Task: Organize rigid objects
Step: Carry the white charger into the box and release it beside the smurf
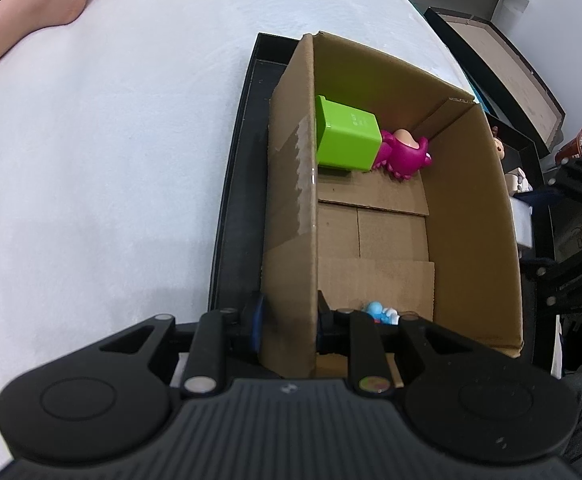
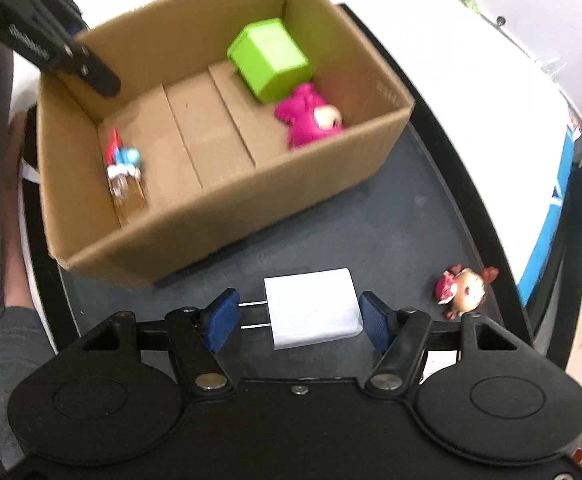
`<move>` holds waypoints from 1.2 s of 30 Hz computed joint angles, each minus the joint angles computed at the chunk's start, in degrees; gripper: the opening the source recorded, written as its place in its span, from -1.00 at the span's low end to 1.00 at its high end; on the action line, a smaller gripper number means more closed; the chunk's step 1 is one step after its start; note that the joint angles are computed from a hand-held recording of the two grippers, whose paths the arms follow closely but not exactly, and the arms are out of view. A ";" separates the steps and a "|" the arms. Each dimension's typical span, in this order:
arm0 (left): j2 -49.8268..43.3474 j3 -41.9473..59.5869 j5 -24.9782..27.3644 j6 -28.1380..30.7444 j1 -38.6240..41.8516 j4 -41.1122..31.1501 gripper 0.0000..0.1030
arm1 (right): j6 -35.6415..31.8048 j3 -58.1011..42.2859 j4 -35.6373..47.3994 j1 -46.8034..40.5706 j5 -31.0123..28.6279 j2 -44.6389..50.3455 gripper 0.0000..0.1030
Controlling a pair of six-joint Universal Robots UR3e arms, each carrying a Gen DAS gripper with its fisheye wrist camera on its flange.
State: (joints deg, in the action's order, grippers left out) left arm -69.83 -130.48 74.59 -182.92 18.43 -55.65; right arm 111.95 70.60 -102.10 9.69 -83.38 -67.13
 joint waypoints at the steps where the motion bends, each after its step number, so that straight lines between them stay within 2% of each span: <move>1: 0.00 0.00 0.00 0.00 0.00 0.00 -0.57 | -0.05 -0.65 0.51 0.21 0.23 -0.29 0.24; 7: -0.12 0.14 0.11 0.05 -0.38 0.03 -0.57 | 0.44 -7.50 4.82 1.65 0.34 0.65 0.24; 24: 0.78 -0.56 -0.99 1.52 0.61 -0.38 -0.57 | -0.44 -18.15 10.03 4.74 2.17 1.35 0.24; 36: 1.09 -0.44 -1.41 1.82 1.08 -0.94 -0.57 | -0.08 -20.65 8.59 9.34 3.72 2.41 0.24</move>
